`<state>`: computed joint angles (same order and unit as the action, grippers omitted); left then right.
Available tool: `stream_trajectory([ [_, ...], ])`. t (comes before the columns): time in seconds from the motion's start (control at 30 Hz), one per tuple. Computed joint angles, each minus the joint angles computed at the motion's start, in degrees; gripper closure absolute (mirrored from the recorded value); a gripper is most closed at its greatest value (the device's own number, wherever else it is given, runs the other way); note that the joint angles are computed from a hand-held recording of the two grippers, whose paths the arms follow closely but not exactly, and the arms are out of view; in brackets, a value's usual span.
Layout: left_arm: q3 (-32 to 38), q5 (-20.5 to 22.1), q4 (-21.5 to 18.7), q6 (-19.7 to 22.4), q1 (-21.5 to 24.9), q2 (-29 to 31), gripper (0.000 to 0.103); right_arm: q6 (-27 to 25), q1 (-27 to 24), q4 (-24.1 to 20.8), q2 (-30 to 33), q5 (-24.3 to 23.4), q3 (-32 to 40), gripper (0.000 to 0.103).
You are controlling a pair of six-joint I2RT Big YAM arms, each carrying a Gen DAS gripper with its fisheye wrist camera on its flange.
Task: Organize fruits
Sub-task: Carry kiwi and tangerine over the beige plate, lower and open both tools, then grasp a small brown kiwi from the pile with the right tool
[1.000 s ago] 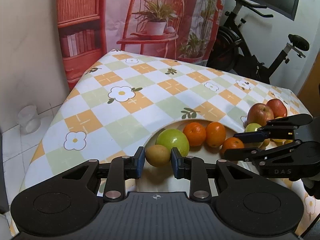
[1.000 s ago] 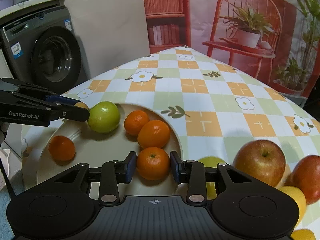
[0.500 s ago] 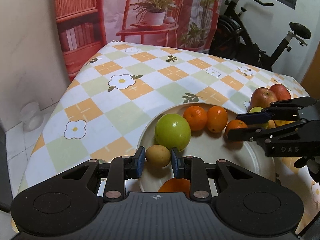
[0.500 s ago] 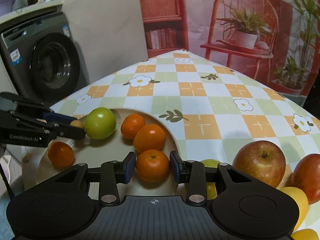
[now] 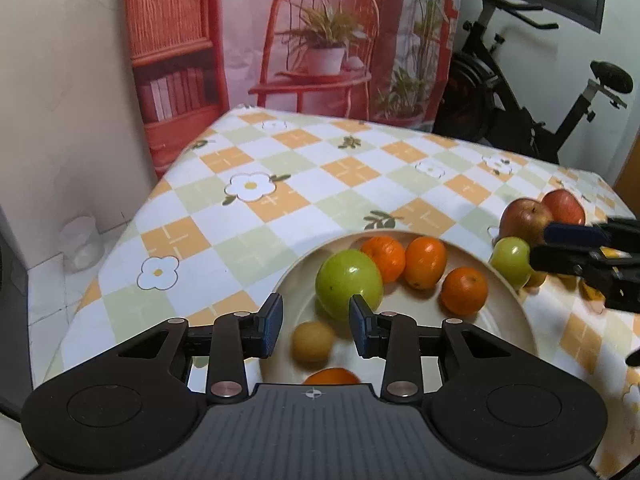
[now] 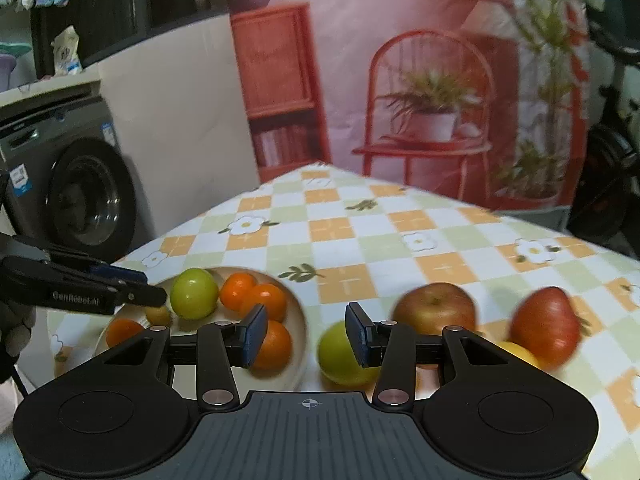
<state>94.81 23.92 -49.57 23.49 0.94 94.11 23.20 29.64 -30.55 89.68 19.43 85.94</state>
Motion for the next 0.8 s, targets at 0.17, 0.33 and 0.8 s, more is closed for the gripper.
stream_trajectory([
  [0.17, -2.68, 0.14, 1.91, -2.08, -1.17, -2.63, 0.065, -0.04, 1.55, 0.98, -4.39, 2.79, -6.26, 0.063],
  [0.33, -4.14, 0.16, 1.81, -2.88, -3.05, -4.08, 0.065, 2.88, 1.94, 0.82, -7.23, 4.52, -10.61, 0.063],
  [0.8, -7.13, -1.59, 6.66, -5.90, -6.88, -6.01, 0.065, 5.28, -0.06, 6.51, -8.99, 4.62, -16.63, 0.075],
])
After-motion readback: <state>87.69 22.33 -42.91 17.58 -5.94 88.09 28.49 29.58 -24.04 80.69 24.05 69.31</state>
